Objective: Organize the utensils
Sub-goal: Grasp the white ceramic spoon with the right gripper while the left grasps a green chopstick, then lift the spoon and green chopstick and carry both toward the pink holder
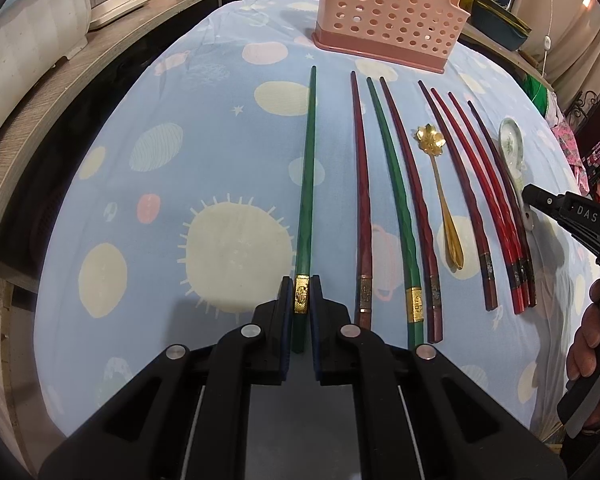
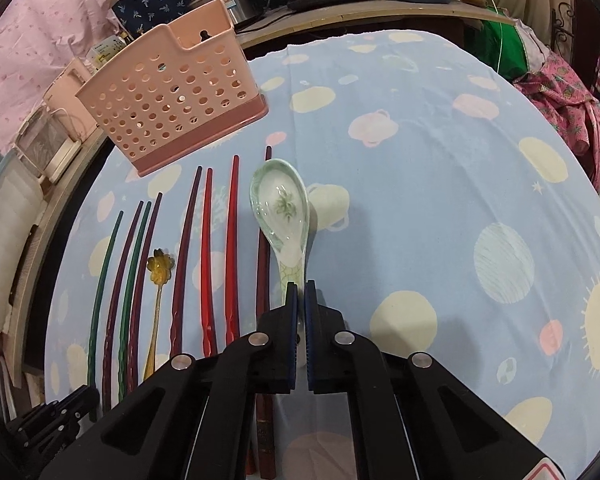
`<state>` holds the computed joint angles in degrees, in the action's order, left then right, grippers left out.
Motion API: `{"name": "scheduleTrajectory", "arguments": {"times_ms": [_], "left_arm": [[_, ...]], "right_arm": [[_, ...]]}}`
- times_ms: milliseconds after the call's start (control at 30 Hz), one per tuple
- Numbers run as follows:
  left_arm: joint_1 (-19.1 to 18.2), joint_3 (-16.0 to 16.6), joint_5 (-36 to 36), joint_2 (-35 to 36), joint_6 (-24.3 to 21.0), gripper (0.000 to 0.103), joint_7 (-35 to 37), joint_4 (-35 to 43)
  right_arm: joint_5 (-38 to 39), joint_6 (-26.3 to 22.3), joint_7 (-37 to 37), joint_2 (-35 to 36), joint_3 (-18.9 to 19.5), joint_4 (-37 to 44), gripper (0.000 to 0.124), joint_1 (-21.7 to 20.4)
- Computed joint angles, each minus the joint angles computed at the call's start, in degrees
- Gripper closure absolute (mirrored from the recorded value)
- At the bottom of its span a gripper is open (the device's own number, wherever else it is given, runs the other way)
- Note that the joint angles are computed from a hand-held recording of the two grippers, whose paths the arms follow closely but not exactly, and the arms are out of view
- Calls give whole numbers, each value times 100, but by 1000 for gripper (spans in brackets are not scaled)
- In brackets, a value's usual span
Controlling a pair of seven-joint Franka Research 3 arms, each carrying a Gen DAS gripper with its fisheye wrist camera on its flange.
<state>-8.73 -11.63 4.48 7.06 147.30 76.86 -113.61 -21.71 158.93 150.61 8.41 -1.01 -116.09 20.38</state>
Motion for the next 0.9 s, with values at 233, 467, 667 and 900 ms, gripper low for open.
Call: {"name": "scheduleTrajectory", "arguments": {"times_ms": [233,467,667,900], "left_arm": [[0,1,27,-10,41,95,-29,-28],[10,-4,-16,-18,93,95,3,-56],[59,-38,-332,-84,117,95,236,-124],[83,-1,-724,-422,186,96,430,-359]], "right_arm": [[-16,62,-40,41,-6,12,114,25],[-30,125,-52,65,-45,-46,113,105],[-88,72,44,-130,-6,-207,115,90],[-579,-82,531,-717,202,-566,116,-105]]}}
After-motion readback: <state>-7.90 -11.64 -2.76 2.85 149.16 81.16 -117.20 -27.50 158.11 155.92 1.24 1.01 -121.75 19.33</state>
